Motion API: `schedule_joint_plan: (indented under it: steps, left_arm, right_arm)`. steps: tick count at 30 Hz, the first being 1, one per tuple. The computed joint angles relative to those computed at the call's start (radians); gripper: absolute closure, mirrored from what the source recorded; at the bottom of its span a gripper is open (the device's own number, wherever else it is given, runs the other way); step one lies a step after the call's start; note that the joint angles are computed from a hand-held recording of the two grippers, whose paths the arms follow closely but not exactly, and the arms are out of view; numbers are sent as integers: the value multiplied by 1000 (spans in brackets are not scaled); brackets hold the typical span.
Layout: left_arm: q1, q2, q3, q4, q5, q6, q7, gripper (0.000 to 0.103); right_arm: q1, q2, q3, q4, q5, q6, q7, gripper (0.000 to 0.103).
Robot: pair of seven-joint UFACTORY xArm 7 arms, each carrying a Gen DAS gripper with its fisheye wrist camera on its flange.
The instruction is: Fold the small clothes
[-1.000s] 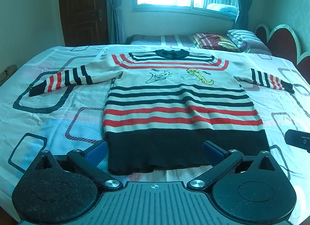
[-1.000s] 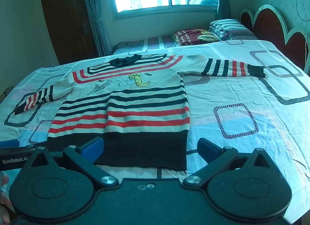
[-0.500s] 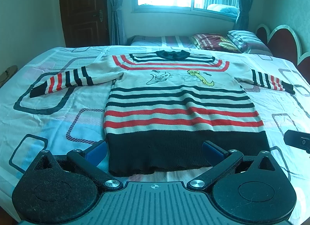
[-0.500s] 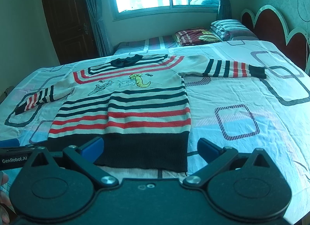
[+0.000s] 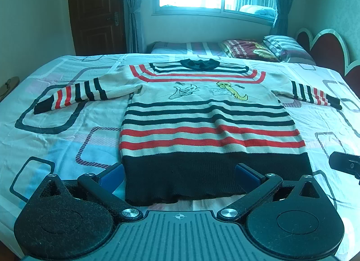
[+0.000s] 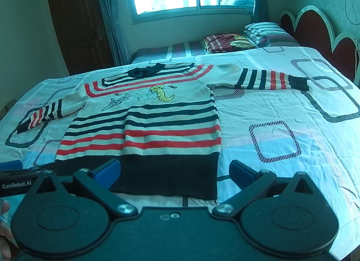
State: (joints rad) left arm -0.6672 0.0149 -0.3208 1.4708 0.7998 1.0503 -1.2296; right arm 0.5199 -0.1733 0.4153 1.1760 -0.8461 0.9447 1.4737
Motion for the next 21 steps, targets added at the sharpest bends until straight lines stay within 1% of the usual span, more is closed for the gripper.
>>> schedule_joint_plan:
  steps: [11, 13, 14, 16, 17, 19, 21]
  left_arm:
    - [3, 7, 5, 5, -4, -6, 4, 0]
    - [3, 8, 8, 4, 3, -15, -2, 0]
    - [6, 4, 11, -3, 6, -33, -5, 0]
    - [24, -9, 23, -23, -7, -109, 3, 0]
    - [31, -5, 24, -18, 10, -119, -2, 0]
    - [37, 20, 28, 13, 86, -102, -22, 0]
    - [46, 47, 47, 53, 119, -113, -14, 0]
  right_arm:
    - [1, 5, -1, 0, -23, 7, 6, 1]
    - [-2, 3, 2, -6, -52, 8, 24, 1]
    - [-5, 0, 7, -14, -87, 10, 44, 1]
    - [-12, -12, 7, -32, -144, -5, 61, 1]
    - [-19, -24, -3, -45, -156, -35, 71, 1]
    - [-42, -52, -39, -80, -137, -133, 71, 1]
    - [-85, -75, -55, -102, -134, -184, 92, 1]
